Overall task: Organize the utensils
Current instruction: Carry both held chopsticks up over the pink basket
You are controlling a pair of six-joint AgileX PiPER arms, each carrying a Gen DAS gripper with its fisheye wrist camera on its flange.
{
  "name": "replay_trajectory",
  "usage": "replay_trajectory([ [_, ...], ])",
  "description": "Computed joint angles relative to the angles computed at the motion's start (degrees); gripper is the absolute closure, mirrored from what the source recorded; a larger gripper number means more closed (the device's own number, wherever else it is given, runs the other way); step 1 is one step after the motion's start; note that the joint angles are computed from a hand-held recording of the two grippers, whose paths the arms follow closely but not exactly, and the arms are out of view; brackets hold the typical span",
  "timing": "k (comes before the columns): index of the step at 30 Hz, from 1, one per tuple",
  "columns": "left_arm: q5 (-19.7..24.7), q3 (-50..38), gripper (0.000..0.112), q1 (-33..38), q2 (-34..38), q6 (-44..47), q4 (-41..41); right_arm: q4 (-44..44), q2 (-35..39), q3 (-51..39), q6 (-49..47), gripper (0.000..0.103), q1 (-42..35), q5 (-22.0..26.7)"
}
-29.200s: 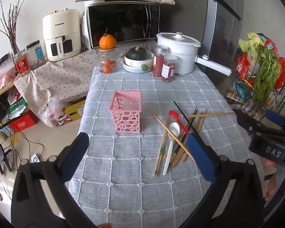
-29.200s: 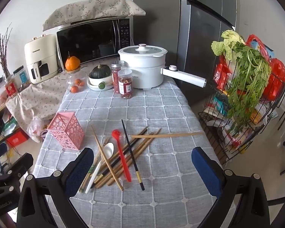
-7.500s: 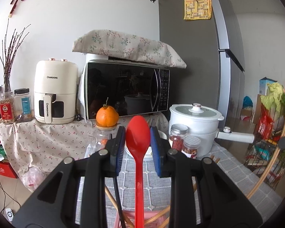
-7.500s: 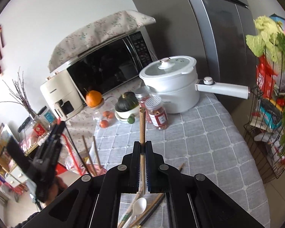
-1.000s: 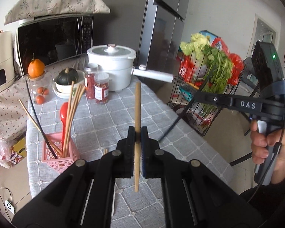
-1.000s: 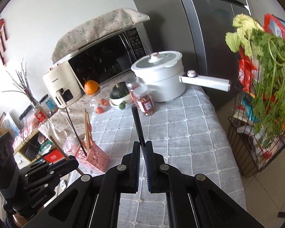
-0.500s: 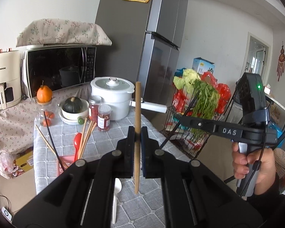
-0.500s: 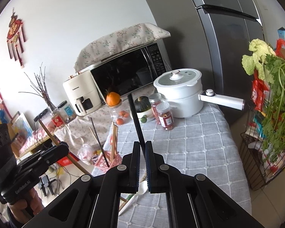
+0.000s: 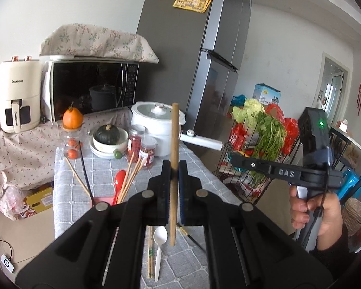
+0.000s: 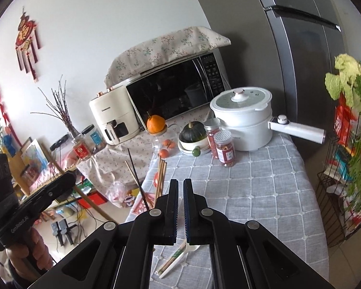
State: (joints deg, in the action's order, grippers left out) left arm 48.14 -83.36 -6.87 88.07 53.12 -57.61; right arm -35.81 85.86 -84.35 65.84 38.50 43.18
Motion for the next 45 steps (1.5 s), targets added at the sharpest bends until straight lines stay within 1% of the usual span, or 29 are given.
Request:
replay_trajectory([
  [3, 1.7, 0.7, 0.105, -0.5, 1.1, -0.7, 2.1, 8.1, 0.1, 2.9, -3.6, 0.095, -4.9, -3.6],
  [4, 2.3, 1.3, 0.105, -0.7, 1.4, -0.7, 2.7, 11.1, 0.3, 3.6, -5.4, 0.086, -6.5, -4.4],
  [5, 2.8, 1.6, 0.105, -0.7, 1.7, -0.8, 3.3, 16.3, 1.2, 4.0, -9.4, 0.067, -8.8, -4.6],
  [6, 3.1, 2.1, 0.105, -1.1, 2.2, -0.8, 4.2, 19.4, 2.1, 3.9, -12.3, 0.057, -10.0, -4.1],
  [7, 3.4, 2.6, 0.105, -1.3, 2.5, -0.8, 5.2, 21.7, 3.1, 4.3, -14.1, 0.049, -11.2, -4.0],
  [10, 3.9, 3.5, 0.105, -2.3, 3.9, -2.0, 8.5, 27.3, 8.0, 3.9, -18.8, 0.049, -13.7, -1.2],
  [11, 4.2, 3.7, 0.105, -2.3, 4.3, -2.4, 9.4, 28.1, 8.8, 4.6, -19.3, 0.049, -14.1, -1.0],
  [14, 5.7, 3.5, 0.105, -2.4, 5.4, -4.0, 11.2, 33.1, 14.8, 3.4, -23.8, 0.050, -15.5, 1.6],
  [16, 6.5, 3.0, 0.105, -2.2, 5.9, -4.8, 11.8, 36.3, 19.1, 2.0, -26.5, 0.054, -16.5, 2.8],
  [19, 6.8, 2.8, 0.105, -2.0, 5.8, -5.2, 12.2, 38.1, 23.8, -0.2, -27.8, 0.068, -17.1, 4.5],
  [20, 7.0, 2.7, 0.105, -1.9, 5.7, -5.3, 12.2, 38.6, 25.4, -1.2, -28.3, 0.070, -17.4, 4.9],
  [23, 7.0, 2.2, 0.105, -1.7, 6.2, -5.5, 12.4, 39.4, 28.7, -3.6, -29.1, 0.077, -17.2, 6.3],
  [24, 7.1, 2.3, 0.105, -1.6, 6.3, -5.6, 12.5, 39.3, 29.7, -4.5, -29.1, 0.077, -17.1, 7.1],
  [27, 7.4, 2.2, 0.105, -1.2, 6.5, -5.8, 12.6, 37.7, 29.7, -4.7, -28.1, 0.078, -16.6, 7.4],
  [29, 8.0, 1.8, 0.105, -0.8, 6.7, -6.0, 12.5, 38.8, 27.4, -1.8, -29.3, 0.078, -16.8, 5.8],
  [31, 8.6, 1.3, 0.105, -0.3, 7.1, -6.2, 12.1, 40.6, 24.5, 1.7, -30.1, 0.078, -17.0, 5.3],
  [33, 9.0, 0.6, 0.105, -0.1, 7.7, -6.4, 11.7, 42.4, 20.6, 6.9, -28.4, 0.078, -16.1, 6.1],
  [35, 9.4, 0.3, 0.105, 0.0, 7.9, -6.2, 11.2, 39.9, 16.9, 10.5, -24.5, 0.078, -12.9, 6.9],
  [38, 10.0, 0.7, 0.105, 0.0, 7.8, -5.2, 10.9, 34.9, 11.4, 16.7, -14.8, 0.078, -5.2, 5.8],
  [39, 10.3, 1.0, 0.105, 0.0, 7.7, -4.9, 10.9, 32.7, 10.3, 18.6, -9.5, 0.078, -2.0, 6.1],
  [40, 10.4, 1.5, 0.105, 0.1, 7.4, -4.7, 10.9, 29.9, 9.7, 20.0, -4.2, 0.078, 1.2, 6.5],
  [43, 10.6, 3.1, 0.105, 0.3, 6.3, -3.8, 10.8, 26.4, 8.6, 23.4, 5.5, 0.078, 6.6, 5.7],
  [45, 11.0, 4.0, 0.105, 0.8, 5.5, -3.1, 10.6, 23.1, 8.2, 24.9, 12.5, 0.078, 10.3, 6.1],
])
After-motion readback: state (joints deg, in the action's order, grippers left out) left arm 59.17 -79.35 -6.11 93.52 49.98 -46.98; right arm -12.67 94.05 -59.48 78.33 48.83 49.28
